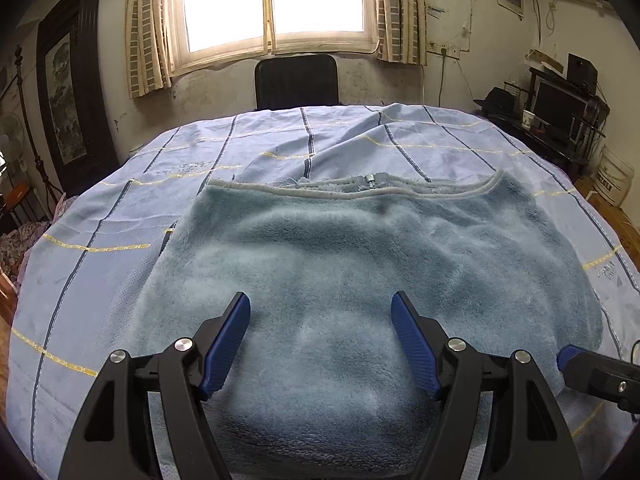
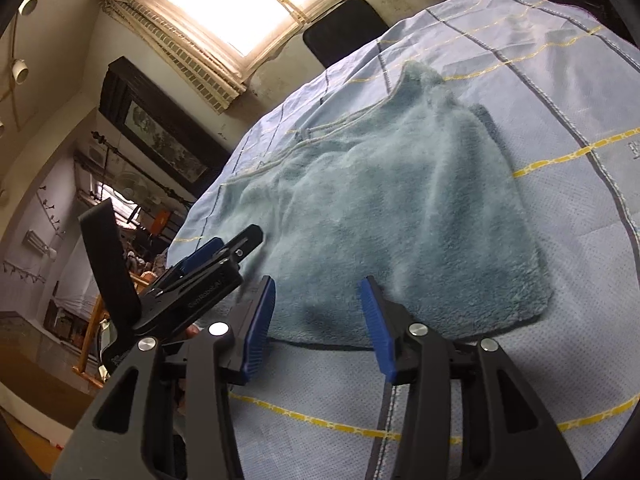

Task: Fold large clothes

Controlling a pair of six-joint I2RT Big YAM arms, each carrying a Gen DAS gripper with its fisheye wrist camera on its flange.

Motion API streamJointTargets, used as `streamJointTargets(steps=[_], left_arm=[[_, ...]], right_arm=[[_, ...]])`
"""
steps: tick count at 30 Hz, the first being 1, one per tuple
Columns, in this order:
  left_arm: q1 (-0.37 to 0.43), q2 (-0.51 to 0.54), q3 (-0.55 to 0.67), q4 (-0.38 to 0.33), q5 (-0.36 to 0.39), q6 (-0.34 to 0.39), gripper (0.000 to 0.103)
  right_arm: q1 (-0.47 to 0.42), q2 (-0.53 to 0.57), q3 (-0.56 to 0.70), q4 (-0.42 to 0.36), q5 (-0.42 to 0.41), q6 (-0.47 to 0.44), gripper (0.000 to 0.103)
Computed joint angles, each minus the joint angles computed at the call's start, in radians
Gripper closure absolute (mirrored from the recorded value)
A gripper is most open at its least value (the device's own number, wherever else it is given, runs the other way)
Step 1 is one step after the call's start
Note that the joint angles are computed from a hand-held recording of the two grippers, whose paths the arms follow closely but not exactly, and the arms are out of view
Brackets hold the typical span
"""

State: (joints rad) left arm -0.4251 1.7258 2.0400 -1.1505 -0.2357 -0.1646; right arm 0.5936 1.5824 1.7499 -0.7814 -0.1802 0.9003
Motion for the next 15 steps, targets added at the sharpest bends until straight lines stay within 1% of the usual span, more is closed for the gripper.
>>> streamJointTargets(steps=[3,7,10,12,15], left_arm=[[0.010,0.005,0.006,-0.009,0.001,-0.016,0.029],[0.028,0.020,0.027,-0.035,0.020,-0.038,0.029],[0.034,0.028,0.035,-0.052,0.027,-0.038,0.029],[0.030,0.026,0.032,-0.052,0.019,-0.027,0.029],[0.025,0.024,0.028,-0.052,0.005,-0.014,0.029]], right_arm=[[0.005,-0.025,-0.026,0.007,0.002,0.044,0.057],[0.037,-0.070,-0.052,-0.045,0.088,0.088,0.054],[0.054,-0.106,-0.090,-0.069,0.115,0.137,0.054],[0.062,-0.124,-0.114,-0.078,0.129,0.169,0.054],[0.072,-0.131,-0.120,-0.115,0.169,0.196,0.053]])
